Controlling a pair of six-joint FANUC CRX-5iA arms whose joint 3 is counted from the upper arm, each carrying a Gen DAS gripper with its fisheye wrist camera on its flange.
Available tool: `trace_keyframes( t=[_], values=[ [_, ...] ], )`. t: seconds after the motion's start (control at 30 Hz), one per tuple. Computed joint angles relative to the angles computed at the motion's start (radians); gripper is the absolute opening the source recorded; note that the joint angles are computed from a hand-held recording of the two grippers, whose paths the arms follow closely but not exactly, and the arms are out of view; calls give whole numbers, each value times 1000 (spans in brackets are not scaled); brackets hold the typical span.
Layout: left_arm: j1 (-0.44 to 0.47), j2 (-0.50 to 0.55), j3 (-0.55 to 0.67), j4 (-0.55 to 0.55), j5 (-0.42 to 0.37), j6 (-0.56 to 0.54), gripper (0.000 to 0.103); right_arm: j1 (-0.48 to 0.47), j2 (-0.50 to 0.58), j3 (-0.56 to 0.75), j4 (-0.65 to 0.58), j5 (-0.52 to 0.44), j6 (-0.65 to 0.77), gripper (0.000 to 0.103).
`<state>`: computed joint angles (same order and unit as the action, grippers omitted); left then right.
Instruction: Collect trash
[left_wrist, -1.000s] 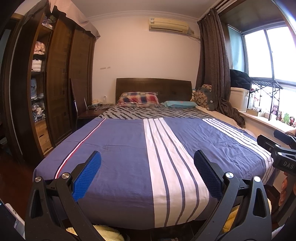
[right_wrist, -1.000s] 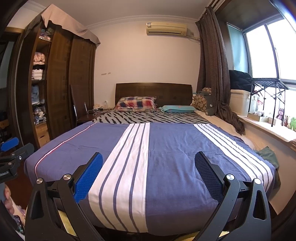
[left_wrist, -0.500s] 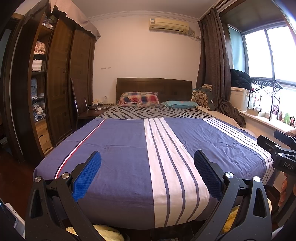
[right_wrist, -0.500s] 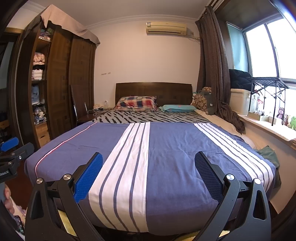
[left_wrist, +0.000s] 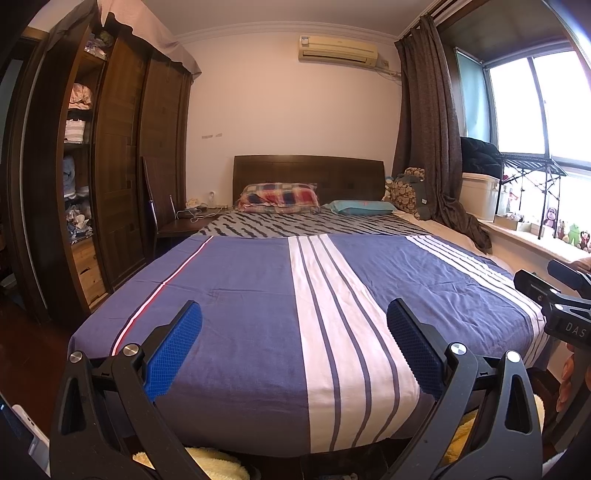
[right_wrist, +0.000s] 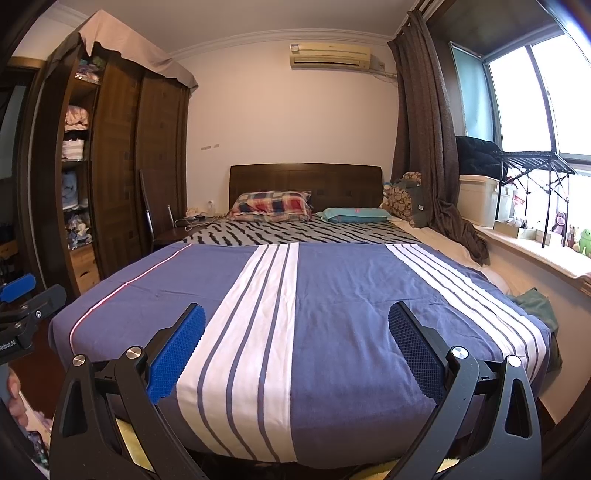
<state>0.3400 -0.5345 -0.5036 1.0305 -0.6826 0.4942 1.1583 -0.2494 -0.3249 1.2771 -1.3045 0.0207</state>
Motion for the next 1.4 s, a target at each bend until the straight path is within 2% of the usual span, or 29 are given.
trace_keyframes(
  t=[0.53,1.2,1.4],
  values=[
    [-11,-3,-5,-17,12,-13,95,0,7,-4,-6,-11,-21,100],
    [-11,25,37,-130,28,123,95,-12,14,2,-31,-12,-19,100],
    [-7,28,44,-132,27,135,95,-19,13,-2,-19,-2,-17,100]
  ],
)
